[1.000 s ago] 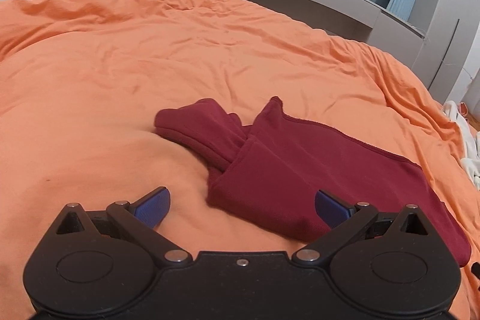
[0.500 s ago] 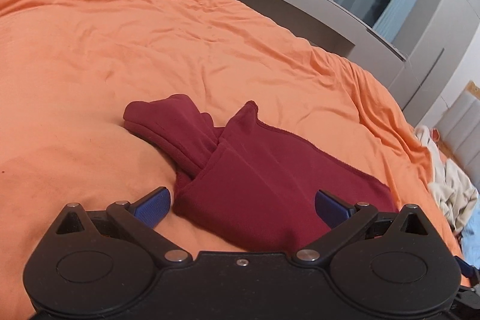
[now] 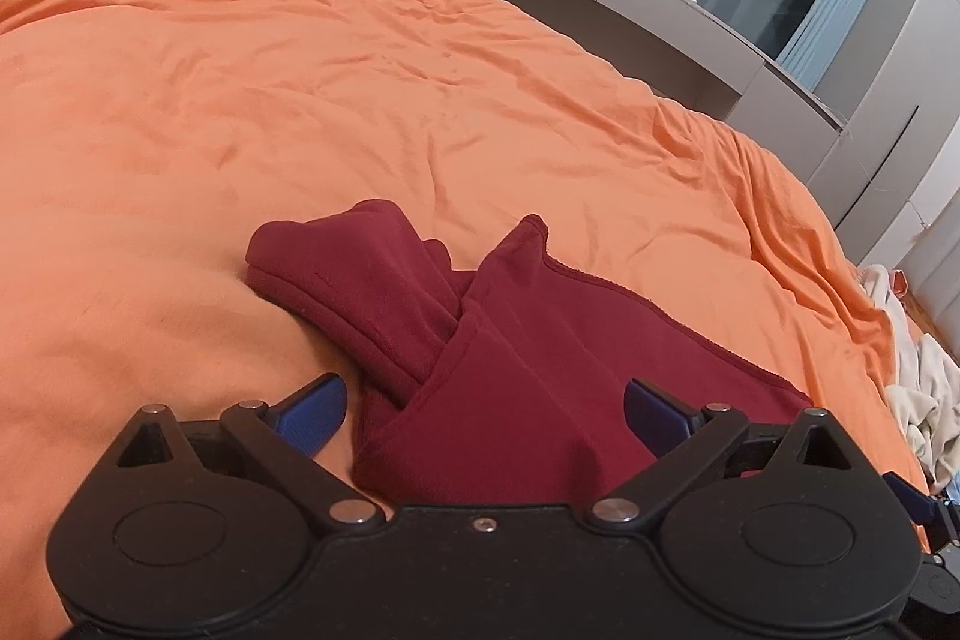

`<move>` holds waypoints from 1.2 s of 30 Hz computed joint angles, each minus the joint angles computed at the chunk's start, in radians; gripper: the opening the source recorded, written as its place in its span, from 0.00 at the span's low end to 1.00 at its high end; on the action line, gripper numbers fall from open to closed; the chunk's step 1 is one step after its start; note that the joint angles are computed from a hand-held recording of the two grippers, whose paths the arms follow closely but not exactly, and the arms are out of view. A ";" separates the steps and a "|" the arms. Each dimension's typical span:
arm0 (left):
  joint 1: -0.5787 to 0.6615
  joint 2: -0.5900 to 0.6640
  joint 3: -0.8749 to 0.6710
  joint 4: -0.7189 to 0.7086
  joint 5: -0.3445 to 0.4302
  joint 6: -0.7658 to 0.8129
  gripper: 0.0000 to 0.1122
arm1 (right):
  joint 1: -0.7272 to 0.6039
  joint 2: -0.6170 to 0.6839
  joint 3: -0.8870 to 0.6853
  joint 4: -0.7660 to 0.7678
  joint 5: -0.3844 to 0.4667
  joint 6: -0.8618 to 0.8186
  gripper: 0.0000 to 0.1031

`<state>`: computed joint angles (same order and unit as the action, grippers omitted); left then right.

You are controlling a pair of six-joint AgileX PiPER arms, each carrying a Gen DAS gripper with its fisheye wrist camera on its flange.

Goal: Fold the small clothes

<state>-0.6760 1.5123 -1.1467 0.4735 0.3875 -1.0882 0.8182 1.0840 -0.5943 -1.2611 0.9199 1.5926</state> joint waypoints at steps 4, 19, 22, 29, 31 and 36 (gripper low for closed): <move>0.003 0.017 -0.020 -0.012 0.007 0.022 0.88 | -0.007 0.054 -0.001 -0.003 -0.041 0.016 1.00; 0.004 0.007 0.017 0.090 -0.008 -0.091 0.71 | 0.014 0.086 0.077 -0.055 -0.067 0.183 1.00; 0.011 0.000 0.031 0.128 -0.016 -0.156 0.63 | 0.011 0.080 0.083 -0.057 -0.074 0.190 1.00; 0.026 0.003 0.035 0.129 -0.024 -0.181 0.50 | 0.010 0.079 0.089 -0.062 -0.079 0.203 1.00; 0.022 0.016 0.018 0.117 -0.009 -0.161 0.50 | 0.009 0.078 0.089 -0.062 -0.079 0.203 1.00; 0.013 0.038 -0.011 0.106 0.031 -0.138 0.37 | 0.008 0.076 0.090 -0.062 -0.081 0.201 1.00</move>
<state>-0.6629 1.5500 -1.1577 0.5794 0.4182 -1.2260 0.8264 1.1597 -0.5039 -1.3228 0.8389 1.7938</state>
